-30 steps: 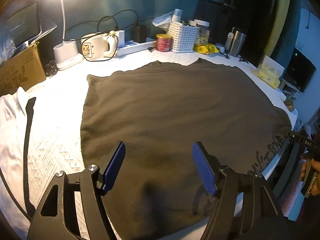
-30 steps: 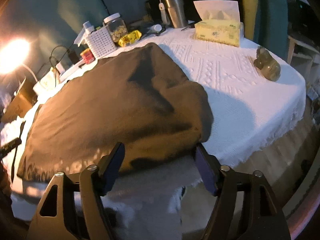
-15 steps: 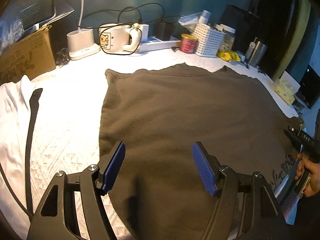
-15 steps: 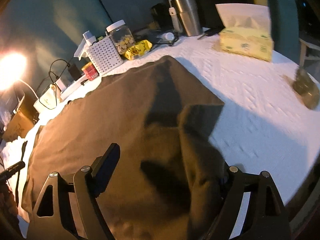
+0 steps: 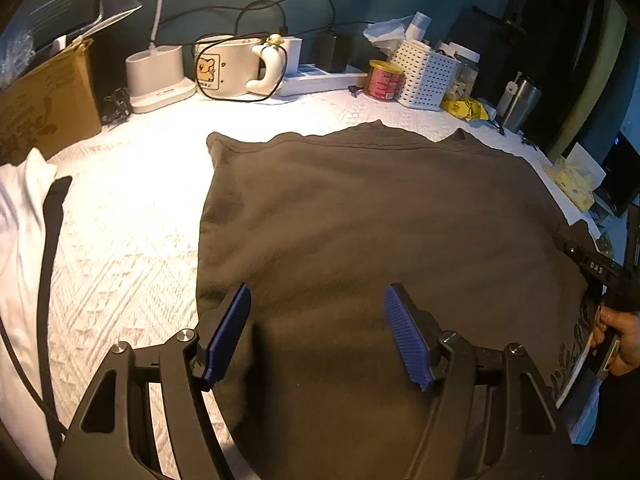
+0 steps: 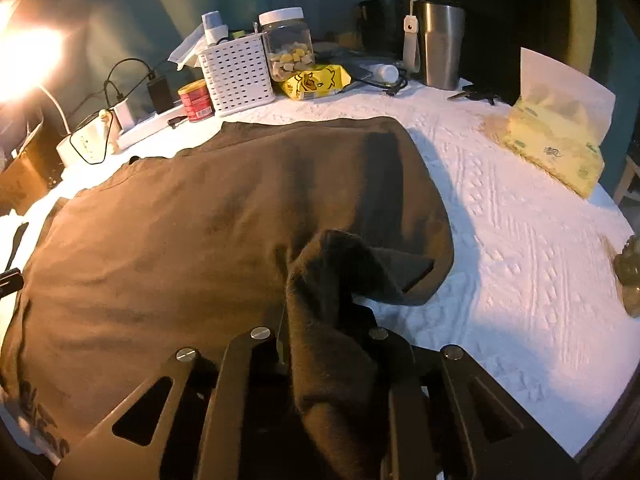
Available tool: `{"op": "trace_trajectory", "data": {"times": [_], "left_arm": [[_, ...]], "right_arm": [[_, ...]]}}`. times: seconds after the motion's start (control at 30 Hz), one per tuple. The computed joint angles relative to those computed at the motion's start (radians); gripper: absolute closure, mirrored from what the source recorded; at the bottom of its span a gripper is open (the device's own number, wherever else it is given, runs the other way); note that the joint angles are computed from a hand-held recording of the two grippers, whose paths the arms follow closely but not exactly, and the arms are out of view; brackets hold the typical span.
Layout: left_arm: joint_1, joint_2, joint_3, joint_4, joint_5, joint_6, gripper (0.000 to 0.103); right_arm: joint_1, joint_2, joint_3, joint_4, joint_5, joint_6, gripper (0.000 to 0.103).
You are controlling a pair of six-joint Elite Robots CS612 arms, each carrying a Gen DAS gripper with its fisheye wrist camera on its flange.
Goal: Fold small clothes
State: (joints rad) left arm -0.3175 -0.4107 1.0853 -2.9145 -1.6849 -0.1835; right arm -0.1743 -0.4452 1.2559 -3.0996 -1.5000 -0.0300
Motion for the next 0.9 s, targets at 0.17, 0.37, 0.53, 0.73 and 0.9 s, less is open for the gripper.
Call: {"op": "trace_trajectory", "data": {"times": [0.17, 0.37, 0.53, 0.73, 0.9], "left_arm": [[0.009, 0.004, -0.01, -0.008, -0.03, 0.009, 0.033], [0.012, 0.006, -0.018, -0.011, -0.014, 0.02, 0.033], [0.016, 0.002, -0.01, -0.033, -0.024, 0.029, 0.033], [0.023, -0.008, 0.017, -0.067, -0.028, 0.023, 0.033], [0.032, -0.018, 0.041, -0.096, -0.027, 0.009, 0.033]], "right_arm": [[-0.004, -0.003, -0.006, 0.018, 0.026, 0.031, 0.087], [0.004, -0.011, -0.004, 0.0, 0.038, 0.038, 0.087], [0.016, -0.02, -0.007, -0.013, 0.052, 0.01, 0.088], [0.039, -0.026, -0.023, -0.014, 0.078, -0.039, 0.088], [0.062, -0.025, -0.041, -0.002, 0.092, -0.084, 0.088]]}}
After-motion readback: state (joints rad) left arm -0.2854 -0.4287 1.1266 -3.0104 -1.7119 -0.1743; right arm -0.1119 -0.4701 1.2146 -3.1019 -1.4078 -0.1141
